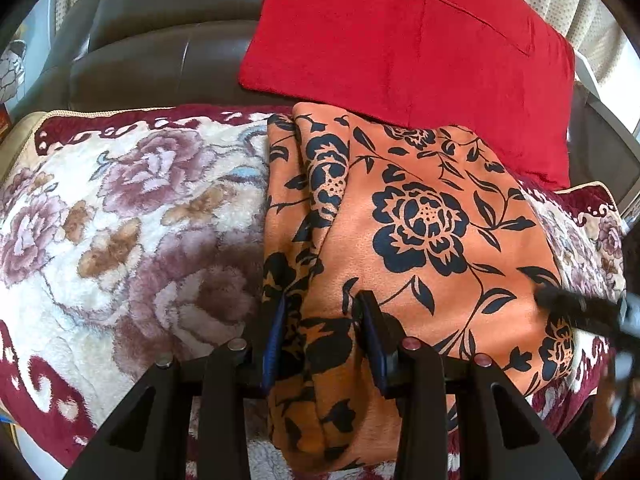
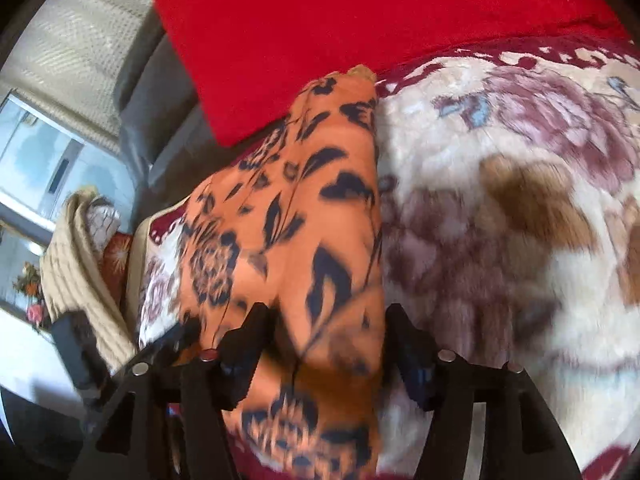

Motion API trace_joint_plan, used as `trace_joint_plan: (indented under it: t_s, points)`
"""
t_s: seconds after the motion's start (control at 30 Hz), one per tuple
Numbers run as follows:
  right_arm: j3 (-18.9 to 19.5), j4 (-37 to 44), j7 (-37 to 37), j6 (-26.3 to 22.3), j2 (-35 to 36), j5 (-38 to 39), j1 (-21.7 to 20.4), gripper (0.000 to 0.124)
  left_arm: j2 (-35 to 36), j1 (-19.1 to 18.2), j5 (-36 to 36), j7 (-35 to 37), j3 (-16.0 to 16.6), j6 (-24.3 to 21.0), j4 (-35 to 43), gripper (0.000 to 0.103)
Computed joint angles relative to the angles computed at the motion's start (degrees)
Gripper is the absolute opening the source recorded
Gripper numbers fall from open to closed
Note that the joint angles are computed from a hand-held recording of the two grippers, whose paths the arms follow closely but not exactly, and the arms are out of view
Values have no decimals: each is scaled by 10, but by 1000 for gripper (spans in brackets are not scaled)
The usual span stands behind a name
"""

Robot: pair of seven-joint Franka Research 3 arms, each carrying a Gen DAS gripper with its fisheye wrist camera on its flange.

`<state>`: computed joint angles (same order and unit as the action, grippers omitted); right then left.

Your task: Fold small clothes

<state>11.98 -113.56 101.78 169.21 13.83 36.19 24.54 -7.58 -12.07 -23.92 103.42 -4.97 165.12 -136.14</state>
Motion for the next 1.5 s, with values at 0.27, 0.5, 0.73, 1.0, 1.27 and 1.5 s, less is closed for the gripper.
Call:
trace_joint_plan:
  t_s: [0.27, 0.5, 0.73, 1.0, 1.27, 1.5]
  points:
    - [13, -42, -29, 19, -20, 27, 5, 36, -81, -44, -138, 78, 45, 12, -42, 46]
    - [51, -43, -163, 11, -27, 189, -24, 58, -74, -19, -92, 38, 52, -53, -52, 48]
    - [9, -9, -180, 6, -22, 192, -26, 73, -6, -11, -122, 87, 72, -98, 74, 69]
    - [4, 96, -152, -75, 61, 137, -51, 73, 60, 51, -102, 56, 23, -164, 150, 69]
    - [-1, 140, -106, -80, 97, 84, -38, 73, 68, 85, -116, 73, -11, -174, 162, 69]
    - [10, 146, -97, -77, 105, 69, -44, 73, 47, 77, -127, 79, -21, -156, 138, 69]
